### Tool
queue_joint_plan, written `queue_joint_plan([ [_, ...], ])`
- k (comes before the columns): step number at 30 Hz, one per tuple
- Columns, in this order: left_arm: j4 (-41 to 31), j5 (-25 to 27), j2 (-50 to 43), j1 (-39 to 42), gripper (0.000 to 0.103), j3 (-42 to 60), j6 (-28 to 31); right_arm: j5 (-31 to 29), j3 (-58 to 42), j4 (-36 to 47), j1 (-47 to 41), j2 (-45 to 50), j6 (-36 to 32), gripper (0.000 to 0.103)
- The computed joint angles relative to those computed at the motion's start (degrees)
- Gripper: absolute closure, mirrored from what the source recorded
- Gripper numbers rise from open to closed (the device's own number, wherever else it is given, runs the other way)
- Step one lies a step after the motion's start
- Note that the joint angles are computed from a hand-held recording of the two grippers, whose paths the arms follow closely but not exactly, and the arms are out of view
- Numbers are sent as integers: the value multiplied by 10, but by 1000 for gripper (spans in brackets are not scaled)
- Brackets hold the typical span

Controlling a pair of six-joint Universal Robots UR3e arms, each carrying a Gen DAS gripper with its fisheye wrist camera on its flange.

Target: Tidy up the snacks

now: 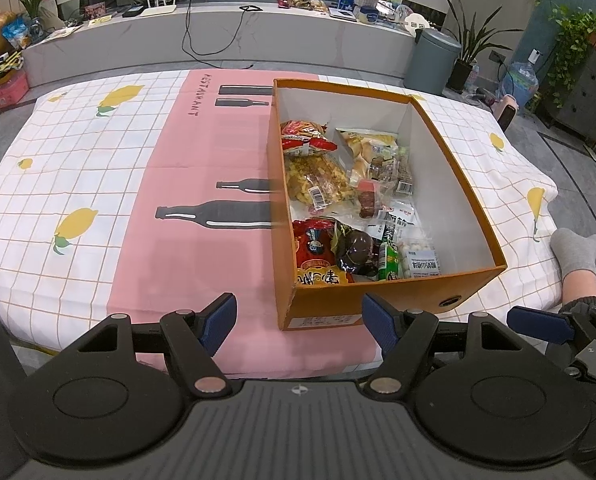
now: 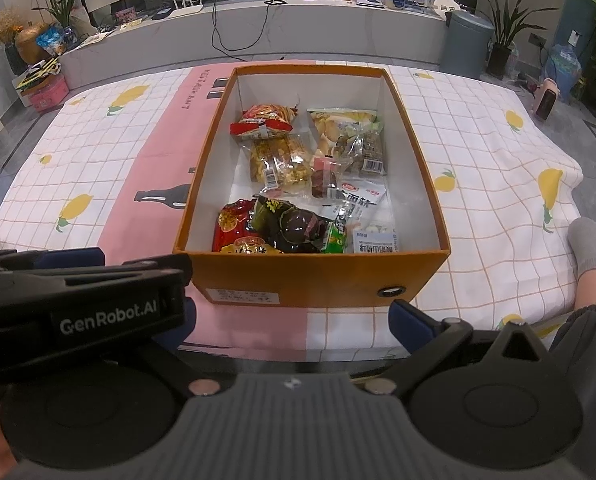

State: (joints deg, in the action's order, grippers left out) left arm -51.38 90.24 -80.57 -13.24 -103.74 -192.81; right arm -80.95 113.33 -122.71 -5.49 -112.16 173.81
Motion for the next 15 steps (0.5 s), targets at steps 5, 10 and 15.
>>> queue_joint_plan([
  [5, 0, 1, -2, -1, 19, 1, -1, -8, -2, -5, 6, 6, 4, 3],
  [10, 4, 1, -4, -2, 19, 1, -2, -13, -2, -5, 9, 2, 4, 3],
  [15, 5, 3, 0, -3, 19, -2, 0, -16, -2, -8, 13, 2, 6, 3],
])
